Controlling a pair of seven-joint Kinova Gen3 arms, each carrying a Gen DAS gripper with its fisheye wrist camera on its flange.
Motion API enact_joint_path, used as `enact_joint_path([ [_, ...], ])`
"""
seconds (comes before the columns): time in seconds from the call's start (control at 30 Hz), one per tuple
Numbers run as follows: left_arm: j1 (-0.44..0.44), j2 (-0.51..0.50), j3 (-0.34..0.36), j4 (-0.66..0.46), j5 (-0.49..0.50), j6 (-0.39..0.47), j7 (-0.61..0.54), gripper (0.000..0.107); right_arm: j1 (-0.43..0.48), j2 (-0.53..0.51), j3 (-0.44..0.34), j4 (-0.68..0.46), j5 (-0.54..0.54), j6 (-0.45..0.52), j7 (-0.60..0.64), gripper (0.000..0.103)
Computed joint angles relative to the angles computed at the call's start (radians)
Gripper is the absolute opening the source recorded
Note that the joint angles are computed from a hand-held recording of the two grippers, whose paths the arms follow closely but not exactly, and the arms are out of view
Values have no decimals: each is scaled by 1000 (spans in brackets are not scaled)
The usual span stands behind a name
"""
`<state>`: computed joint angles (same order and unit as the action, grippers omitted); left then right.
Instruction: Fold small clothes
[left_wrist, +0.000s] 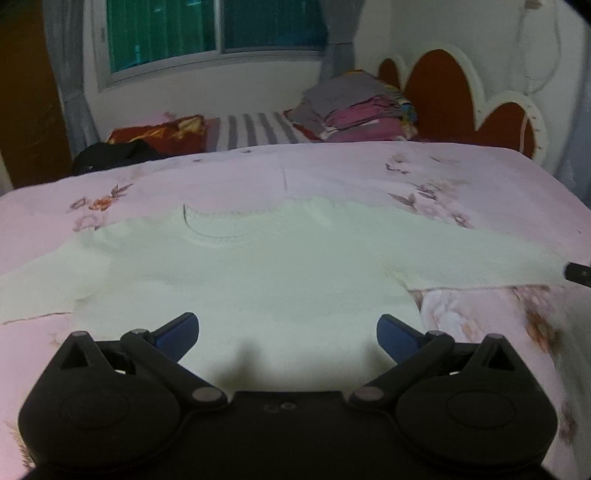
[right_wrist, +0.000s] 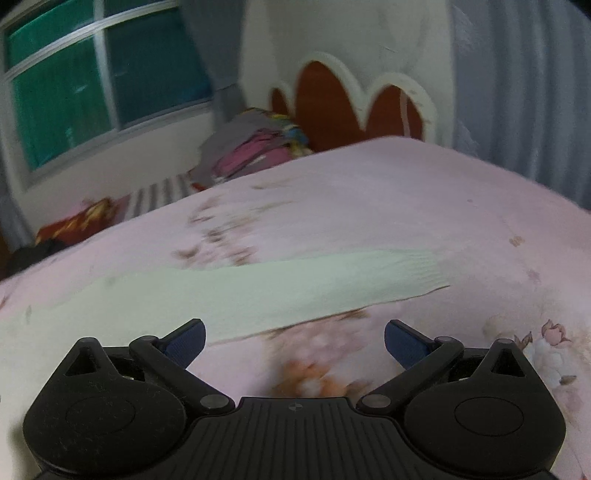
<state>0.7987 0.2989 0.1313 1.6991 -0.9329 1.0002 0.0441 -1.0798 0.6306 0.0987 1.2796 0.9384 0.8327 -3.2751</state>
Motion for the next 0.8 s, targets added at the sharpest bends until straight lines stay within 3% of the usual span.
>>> enact_joint_path([
  [0.07, -2, 26, -5, -29, 13, 15, 9, 102, 42, -2, 9, 27, -9, -33, -16, 101],
  [0.1, -4, 35, -8, -40, 22, 15, 9, 103, 59, -3, 16, 41, -10, -51, -27, 77],
  [0.13, -7, 44, -13, -49, 29, 12, 6, 103, 85, -4, 13, 49, -26, -65, -24, 64],
  [0.17, -6, 52, -18, -56, 30, 8, 5, 103, 112, -3, 7, 52, -50, -73, -18, 57],
  [0.33, -19, 84, -41, -94, 37, -22, -17, 103, 155, -20, 52, 134, -65, -174, -103, 57],
  [0.4, -21, 101, -52, -126, 66, -3, -43, 102, 191, -22, 51, 159, -88, -219, -112, 41],
  [0.5, 15, 119, -86, -138, 28, 23, -1, 102, 240, -28, 59, 195, -142, -301, -124, 39],
  [0.67, -4, 113, -86, -150, 53, 31, -6, 102, 216, -40, 140, 248, -153, -391, -153, 39],
  [0.8, -23, 63, -90, -92, 53, -19, 26, 102, 197, -47, 188, 272, -200, -425, -222, 26],
])
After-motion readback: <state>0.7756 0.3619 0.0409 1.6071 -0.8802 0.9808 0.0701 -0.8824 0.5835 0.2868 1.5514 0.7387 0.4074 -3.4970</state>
